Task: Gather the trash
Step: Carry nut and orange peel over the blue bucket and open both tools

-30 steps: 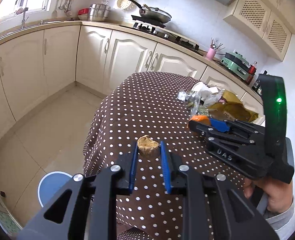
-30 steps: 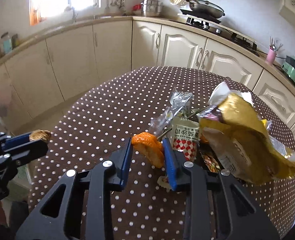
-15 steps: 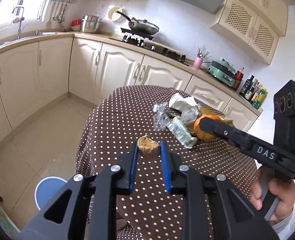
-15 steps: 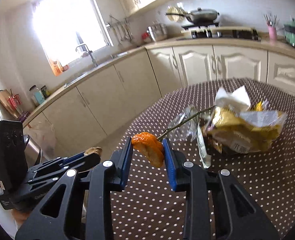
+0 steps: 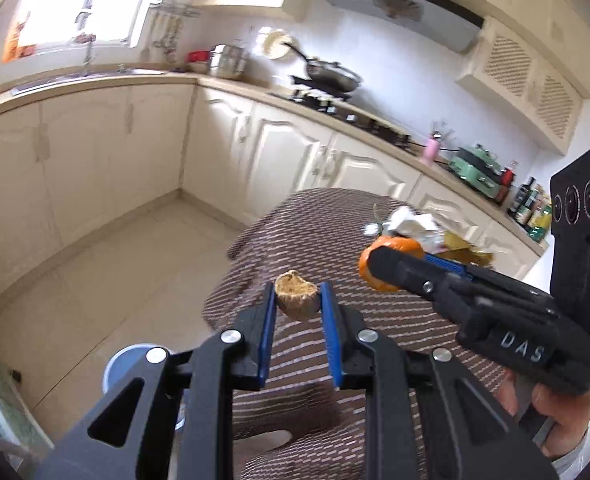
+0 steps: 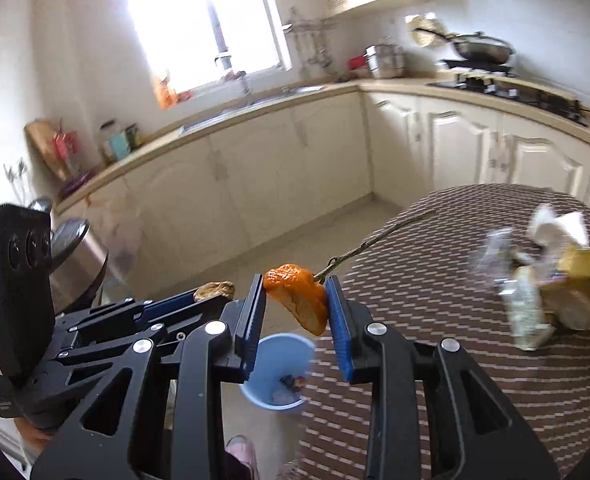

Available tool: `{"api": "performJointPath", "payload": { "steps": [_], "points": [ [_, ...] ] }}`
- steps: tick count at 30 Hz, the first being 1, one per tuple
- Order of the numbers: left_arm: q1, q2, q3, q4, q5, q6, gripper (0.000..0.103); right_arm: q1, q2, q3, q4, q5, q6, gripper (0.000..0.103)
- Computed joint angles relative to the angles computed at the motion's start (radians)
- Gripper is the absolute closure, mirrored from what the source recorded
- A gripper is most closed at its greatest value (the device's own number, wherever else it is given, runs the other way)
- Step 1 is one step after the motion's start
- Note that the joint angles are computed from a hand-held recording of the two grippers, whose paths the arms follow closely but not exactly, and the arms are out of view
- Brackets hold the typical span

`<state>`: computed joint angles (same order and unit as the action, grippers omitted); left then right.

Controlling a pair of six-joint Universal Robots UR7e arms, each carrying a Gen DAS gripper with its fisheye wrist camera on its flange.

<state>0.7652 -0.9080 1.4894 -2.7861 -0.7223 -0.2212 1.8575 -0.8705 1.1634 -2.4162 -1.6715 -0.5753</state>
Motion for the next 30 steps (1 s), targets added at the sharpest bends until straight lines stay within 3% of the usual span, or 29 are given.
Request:
{"api": "performJointPath", "payload": {
  "steps": [11, 21, 25, 27, 30],
  "points": [
    [0.124, -0.158, 0.166, 0.118, 0.121, -0.193, 0.082, 0.052, 0.222, -0.096, 0.097, -0.069, -0.023, 0.074],
    [0.272, -0.118, 0.100, 0.192, 0.041, -0.223, 0.081, 0.046, 0.377, -0.194, 0.090, -0.190, -0.050, 0.074],
    [0.286, -0.086, 0.061, 0.213, 0.043, -0.225, 0.078, 0.037, 0.403, -0.212, 0.082, -0.213, -0.047, 0.074],
    [0.290, -0.075, 0.044, 0.230, 0.058, -0.223, 0.070, 0.035, 0.408, -0.217, 0.078, -0.219, -0.047, 0.074],
    [0.289, -0.075, 0.051, 0.215, 0.063, -0.222, 0.066, 0.032, 0.416, -0.224, 0.079, -0.224, -0.044, 0.074]
  ]
}}
